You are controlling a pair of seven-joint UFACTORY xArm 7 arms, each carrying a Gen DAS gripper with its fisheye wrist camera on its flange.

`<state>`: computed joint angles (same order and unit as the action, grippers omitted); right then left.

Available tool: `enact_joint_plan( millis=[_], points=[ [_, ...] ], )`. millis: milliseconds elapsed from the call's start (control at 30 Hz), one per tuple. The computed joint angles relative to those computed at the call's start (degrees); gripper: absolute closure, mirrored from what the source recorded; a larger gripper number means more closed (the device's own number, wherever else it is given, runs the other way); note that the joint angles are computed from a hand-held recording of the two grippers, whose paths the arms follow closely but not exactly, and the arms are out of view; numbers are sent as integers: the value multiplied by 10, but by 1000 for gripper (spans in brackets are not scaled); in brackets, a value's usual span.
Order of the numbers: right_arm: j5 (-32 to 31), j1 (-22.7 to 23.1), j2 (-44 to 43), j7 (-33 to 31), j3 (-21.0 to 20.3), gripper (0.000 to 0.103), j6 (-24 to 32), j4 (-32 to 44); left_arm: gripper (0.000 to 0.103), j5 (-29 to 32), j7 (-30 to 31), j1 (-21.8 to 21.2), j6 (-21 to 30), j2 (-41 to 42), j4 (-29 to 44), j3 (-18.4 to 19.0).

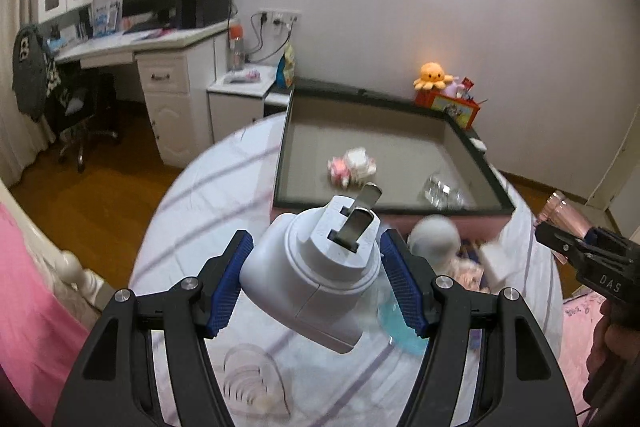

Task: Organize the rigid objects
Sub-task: 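Lower both held items into the box tray and open both tools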

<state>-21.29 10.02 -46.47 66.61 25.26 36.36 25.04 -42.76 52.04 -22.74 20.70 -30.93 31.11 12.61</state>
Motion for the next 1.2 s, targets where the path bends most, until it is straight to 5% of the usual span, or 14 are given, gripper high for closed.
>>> enact_joint_plan(
  millis=[267, 400, 900, 967, 1000, 1100, 1200],
  points=[
    [-71, -85, 109, -35, -12, 55, -93, 87, 36, -79, 43, -42, 0, 115, 136, -1],
    [-94, -119, 185, -42, -23, 55, -134, 124, 36, -86, 38, -27, 8, 207, 214, -34],
    [-114, -67, 385, -73, -149, 55, -143, 213, 35, 125, -152, 47, 91, 438, 415, -133],
    [-106, -59, 391, -79, -159, 54, -137, 215, 28, 156, -176, 53, 98, 445, 420, -139],
    [-108, -56, 394, -75, -161, 52, -136, 216, 24, 158, -178, 60, 100, 444, 419, -146],
    [-118, -53, 385, -59, -165, 13, -137, 209, 10, 136, -159, 86, 68, 418, 390, -174],
    [-117, -54, 364, -38, -165, 0, -151, 195, 2, 83, -117, 119, 34, 377, 348, -202]
  ],
)
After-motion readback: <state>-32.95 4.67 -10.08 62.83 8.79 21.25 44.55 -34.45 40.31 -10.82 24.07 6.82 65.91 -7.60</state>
